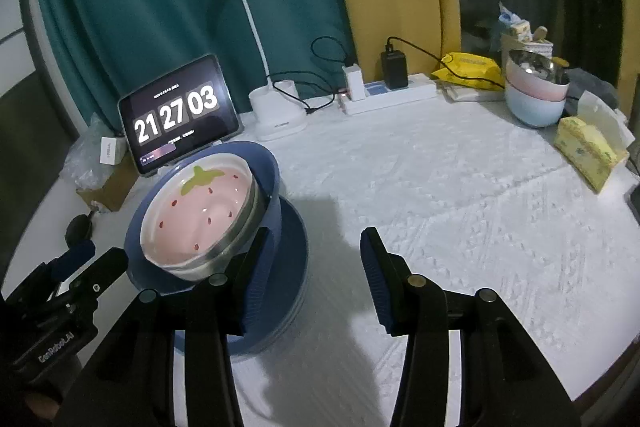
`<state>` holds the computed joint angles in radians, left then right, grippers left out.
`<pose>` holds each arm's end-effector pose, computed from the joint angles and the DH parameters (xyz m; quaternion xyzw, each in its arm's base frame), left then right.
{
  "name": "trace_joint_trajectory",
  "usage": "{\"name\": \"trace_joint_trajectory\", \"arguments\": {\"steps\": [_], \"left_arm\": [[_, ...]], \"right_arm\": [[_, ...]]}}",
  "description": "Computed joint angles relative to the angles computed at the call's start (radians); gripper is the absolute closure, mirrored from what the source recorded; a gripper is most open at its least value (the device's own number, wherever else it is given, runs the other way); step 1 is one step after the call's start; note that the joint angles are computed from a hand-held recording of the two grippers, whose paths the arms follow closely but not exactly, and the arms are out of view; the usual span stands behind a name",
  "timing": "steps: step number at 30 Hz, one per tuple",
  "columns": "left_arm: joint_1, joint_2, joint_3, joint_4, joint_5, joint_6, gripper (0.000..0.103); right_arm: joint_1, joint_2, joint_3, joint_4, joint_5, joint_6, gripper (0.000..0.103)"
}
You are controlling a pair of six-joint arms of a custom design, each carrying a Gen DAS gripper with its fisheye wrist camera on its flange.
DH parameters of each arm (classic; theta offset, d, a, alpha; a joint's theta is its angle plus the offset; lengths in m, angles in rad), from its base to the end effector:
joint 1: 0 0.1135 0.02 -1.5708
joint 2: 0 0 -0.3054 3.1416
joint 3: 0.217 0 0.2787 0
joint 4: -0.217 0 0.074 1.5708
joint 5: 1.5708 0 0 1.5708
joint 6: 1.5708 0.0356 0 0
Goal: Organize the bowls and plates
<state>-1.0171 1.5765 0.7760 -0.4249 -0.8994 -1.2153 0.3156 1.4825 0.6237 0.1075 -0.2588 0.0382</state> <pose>0.1746 -0.2294 0.1749 -0.1621 0.8754 0.0490 0.4527 0.2781 0.1004 0.1769 -0.1767 0.8937 0.1860 0.3681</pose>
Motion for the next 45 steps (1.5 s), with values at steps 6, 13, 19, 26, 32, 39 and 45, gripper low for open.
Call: {"name": "trace_joint_trajectory", "arguments": {"steps": [6,13,19,26,32,39,45], "left_arm": [[-0.056,0.018,0.04,-0.067,-0.039,-0.041,0.011],[-0.114,0.037,0.095,-0.16,-0.08,-0.1,0.01],[-0.161,0.052,0.151,-0.255,-0.127,-0.162,0.008],[-0.212,0.06,0.206,-0.364,-0.183,-0.234,0.007],[-0.254,0.068,0.257,-0.452,-0.222,-0.275,0.007],[-0.29,0.076,0.311,-0.531,-0.258,-0.314,0.007],[-0.319,0.086,0.363,-0.631,-0.289,-0.383,0.007]], "right_arm": [[-0.018,-0.068,-0.045,-0.006,0.01,-0.019,0.055],[-0.052,-0.141,-0.08,-0.02,0.004,-0.046,0.055],[-0.083,-0.22,-0.104,-0.044,-0.004,-0.067,0.055],[-0.108,-0.31,-0.12,-0.082,-0.009,-0.09,0.055],[-0.132,-0.383,-0.126,-0.118,-0.019,-0.103,0.055],[-0.152,-0.479,-0.13,-0.172,-0.032,-0.118,0.055],[-0.176,-0.544,-0.126,-0.214,-0.046,-0.129,0.055]]}}
